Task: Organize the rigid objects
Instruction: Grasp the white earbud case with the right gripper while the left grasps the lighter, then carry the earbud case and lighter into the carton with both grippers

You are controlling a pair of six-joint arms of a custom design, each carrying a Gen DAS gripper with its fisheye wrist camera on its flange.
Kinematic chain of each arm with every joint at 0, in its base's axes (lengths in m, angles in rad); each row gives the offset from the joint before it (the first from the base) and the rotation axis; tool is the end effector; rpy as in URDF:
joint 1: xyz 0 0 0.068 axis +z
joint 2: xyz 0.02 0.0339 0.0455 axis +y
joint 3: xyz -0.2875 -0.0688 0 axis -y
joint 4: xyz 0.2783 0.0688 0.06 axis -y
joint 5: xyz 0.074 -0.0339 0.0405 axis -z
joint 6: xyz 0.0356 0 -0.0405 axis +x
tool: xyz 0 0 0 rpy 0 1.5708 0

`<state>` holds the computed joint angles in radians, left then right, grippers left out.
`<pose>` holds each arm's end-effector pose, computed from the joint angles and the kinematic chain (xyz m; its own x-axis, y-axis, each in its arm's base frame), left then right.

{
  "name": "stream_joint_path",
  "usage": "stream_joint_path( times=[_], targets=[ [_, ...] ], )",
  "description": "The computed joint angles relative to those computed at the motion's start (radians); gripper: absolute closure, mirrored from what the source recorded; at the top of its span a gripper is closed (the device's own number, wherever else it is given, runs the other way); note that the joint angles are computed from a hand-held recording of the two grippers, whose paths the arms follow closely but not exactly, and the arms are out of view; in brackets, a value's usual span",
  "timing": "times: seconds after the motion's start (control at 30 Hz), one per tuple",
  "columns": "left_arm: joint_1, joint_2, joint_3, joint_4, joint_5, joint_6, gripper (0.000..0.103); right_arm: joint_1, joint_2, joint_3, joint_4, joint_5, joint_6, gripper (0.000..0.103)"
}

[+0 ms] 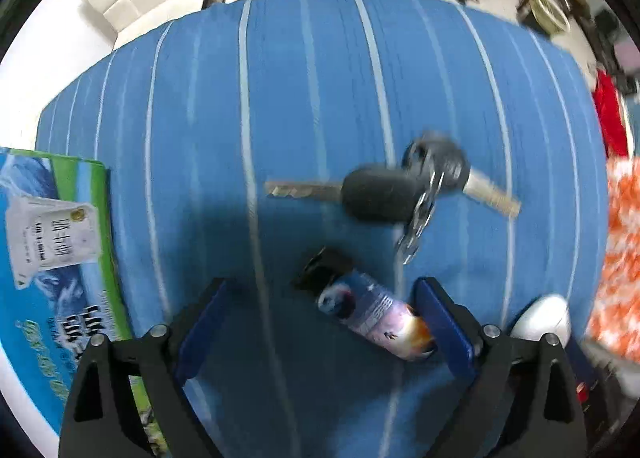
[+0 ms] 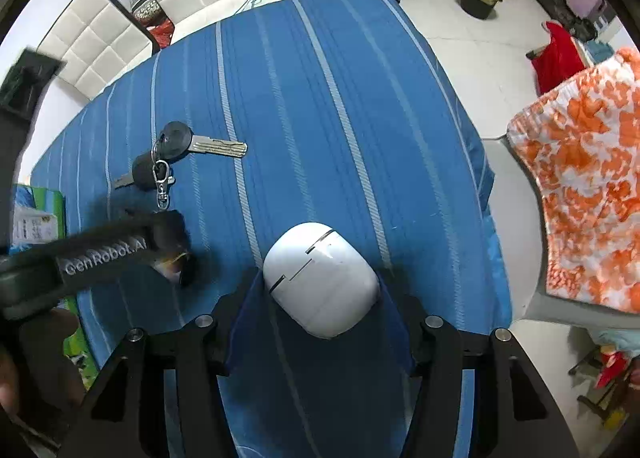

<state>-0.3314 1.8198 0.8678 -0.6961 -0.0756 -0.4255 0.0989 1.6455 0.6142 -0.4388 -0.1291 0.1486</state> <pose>0.2776 -0.0927 0.0911 -0.9949 -0.0929 0.0393 -0.0886 0.9910 0.1005 0.2452 0.0289 0.0835 -0.9956 0.0488 -0.0805 0.0370 0.9892 0.1416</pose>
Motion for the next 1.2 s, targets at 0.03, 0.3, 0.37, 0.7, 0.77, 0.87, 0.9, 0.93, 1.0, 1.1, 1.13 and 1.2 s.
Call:
stream_joint_path(
  times=[0.03,0.3,0.37,0.7,0.77,0.87,0.9,0.93,1.0,1.1,1.13,1.2],
  targets=[
    [0.01,-0.015,-0.026,-0.011,0.014,0.026,0.008,0.011,-0.003,0.002,-0.005,0.011,-0.004,0.043],
    [0.146,-0.122,-0.16,-0.008,0.126,0.126,0.009,0.029,-0.045,-0.009,-0.03,-0.002,0.0,0.043],
    [0.127,-0.129,-0.168,0.019,0.12,0.128,0.01,0.009,-0.041,-0.013,-0.019,-0.009,-0.01,0.042],
    [-0.145,-0.238,-0.191,0.078,0.064,0.054,0.08,0.118,-0.008,-0.008,0.05,0.128,-0.061,0.045],
    [-0.118,-0.295,-0.211,0.041,0.064,0.071,0.08,0.172,-0.021,-0.012,0.051,0.177,-0.045,0.045],
    [-0.094,-0.36,-0.241,0.006,0.076,0.087,0.08,0.207,-0.046,-0.02,0.037,0.187,-0.004,0.045],
    [-0.113,-0.393,-0.253,-0.005,0.068,0.07,0.08,0.215,-0.058,-0.025,0.033,0.191,0.009,0.045],
    [-0.09,-0.433,-0.247,-0.038,0.057,0.099,0.08,0.22,-0.073,-0.029,0.028,0.194,0.018,0.045],
    [-0.101,-0.519,-0.28,-0.072,0.043,0.1,0.08,0.242,-0.121,-0.045,0.008,0.205,0.053,0.045],
    [-0.106,-0.576,-0.302,-0.082,0.037,0.111,0.08,0.275,-0.203,-0.073,-0.029,0.216,0.099,0.045],
    [-0.097,-0.597,-0.304,-0.093,0.044,0.124,0.08,0.285,-0.235,-0.086,-0.045,0.221,0.115,0.045],
    [-0.1,-0.664,-0.312,-0.136,0.056,0.134,0.08,0.312,-0.305,-0.093,-0.1,0.225,0.156,0.045]
  ],
)
